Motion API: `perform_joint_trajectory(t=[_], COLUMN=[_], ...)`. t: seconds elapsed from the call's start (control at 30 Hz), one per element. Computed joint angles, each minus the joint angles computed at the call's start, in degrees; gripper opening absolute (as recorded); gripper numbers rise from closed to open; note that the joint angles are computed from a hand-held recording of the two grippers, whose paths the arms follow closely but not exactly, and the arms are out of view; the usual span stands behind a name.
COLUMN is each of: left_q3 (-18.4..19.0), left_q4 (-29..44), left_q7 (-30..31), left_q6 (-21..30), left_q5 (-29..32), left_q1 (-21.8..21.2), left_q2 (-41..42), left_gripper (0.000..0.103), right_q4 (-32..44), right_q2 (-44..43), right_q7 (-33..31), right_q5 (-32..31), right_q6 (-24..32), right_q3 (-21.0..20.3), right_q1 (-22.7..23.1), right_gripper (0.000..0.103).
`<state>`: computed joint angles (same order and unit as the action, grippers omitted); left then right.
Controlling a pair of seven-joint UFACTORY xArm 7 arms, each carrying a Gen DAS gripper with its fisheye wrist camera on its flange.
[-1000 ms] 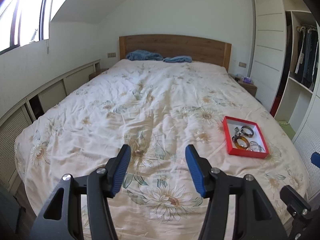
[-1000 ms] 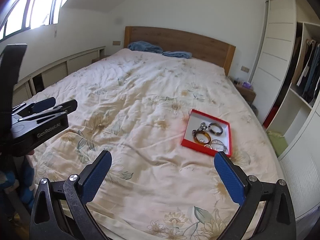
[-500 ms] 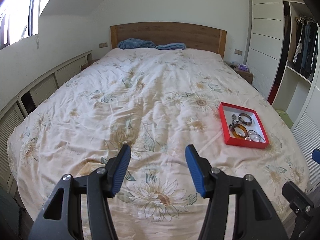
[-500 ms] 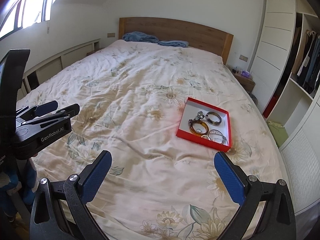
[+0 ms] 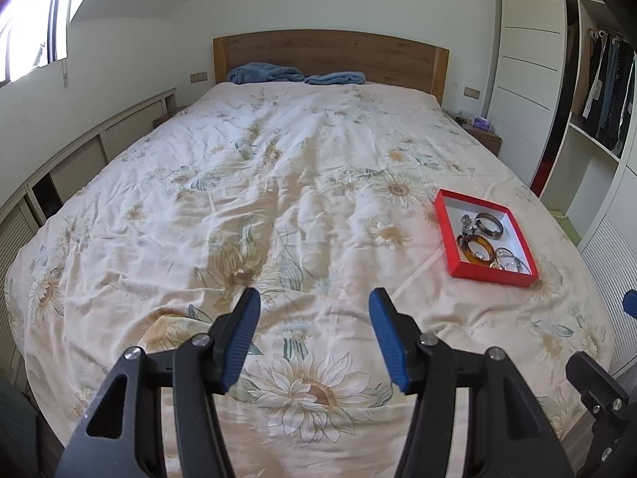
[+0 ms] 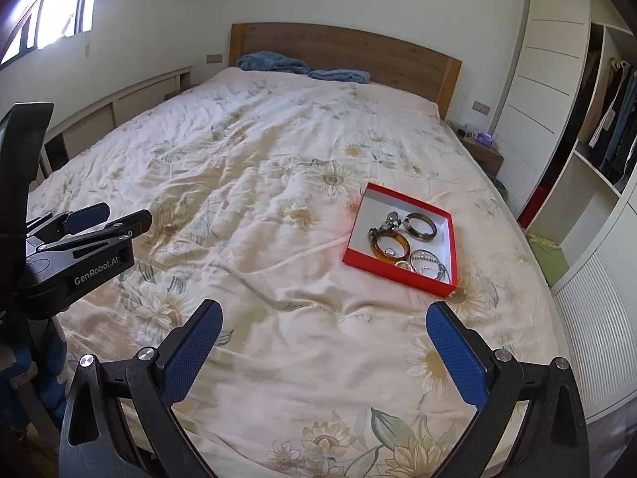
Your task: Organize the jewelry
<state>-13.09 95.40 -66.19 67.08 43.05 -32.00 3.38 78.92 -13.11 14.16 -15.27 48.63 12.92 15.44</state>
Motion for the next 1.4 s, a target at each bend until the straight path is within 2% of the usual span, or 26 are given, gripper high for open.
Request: perform_joint_trajectory(t=[1.4], left_q3=[1.99], left_q4=[-6.26], left_q7=[1.73], left_q6=[-7.61], left_q5=[-7.96], left_q1=[4.03], left_q2=[0.41], left_gripper=[0.055], right_q4=[6.90], right_q2=[9.43], right_q7=[-1.00], right_q5=[-2.67], right_q6=[7.36], right_q3=[-1.16], right_q1=[3.77], right_gripper=[0.101])
